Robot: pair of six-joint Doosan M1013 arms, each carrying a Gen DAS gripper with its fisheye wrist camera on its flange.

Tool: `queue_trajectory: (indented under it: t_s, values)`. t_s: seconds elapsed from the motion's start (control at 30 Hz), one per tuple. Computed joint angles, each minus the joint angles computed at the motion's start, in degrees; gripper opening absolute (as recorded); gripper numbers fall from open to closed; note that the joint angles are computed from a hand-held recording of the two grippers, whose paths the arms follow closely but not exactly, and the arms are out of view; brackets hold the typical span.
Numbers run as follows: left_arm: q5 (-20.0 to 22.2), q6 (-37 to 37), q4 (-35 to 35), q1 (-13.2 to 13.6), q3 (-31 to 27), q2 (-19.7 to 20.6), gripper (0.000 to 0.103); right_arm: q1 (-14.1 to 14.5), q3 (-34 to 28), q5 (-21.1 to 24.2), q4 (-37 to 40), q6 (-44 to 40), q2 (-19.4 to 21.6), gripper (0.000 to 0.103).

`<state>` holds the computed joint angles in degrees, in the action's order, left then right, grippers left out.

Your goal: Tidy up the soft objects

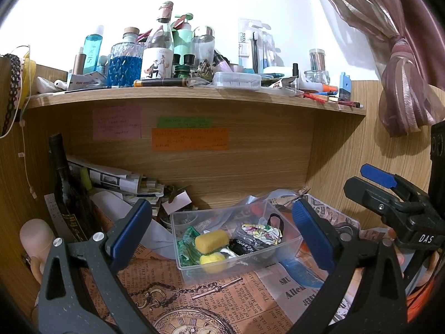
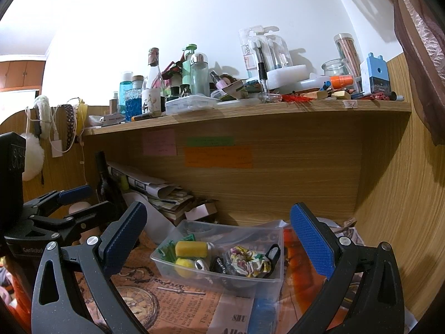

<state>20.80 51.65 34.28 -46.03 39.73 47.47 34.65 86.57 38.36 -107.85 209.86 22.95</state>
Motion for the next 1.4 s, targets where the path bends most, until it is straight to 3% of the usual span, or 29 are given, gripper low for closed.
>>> queue_trajectory:
  t_s: [0.93,1.17,1.4]
  values:
    - [0.2,-1.3,0.2,-0.1,0.0,-0.1,0.102,0.2,-0.4,0.4,0.4,-0.3,0.3,0.103]
    - [1.7,-4.9,3.6,-0.8,-0.5,0.2,0.102,0.5,-0.7,1.4,0.5,-1.3,0.6,0.103]
    - [2.5,-5.1,2.3,-1.1,-1.1,0.4,0.102,0.4,-0.8,0.4,0.2,-1.2,0.6,0.103]
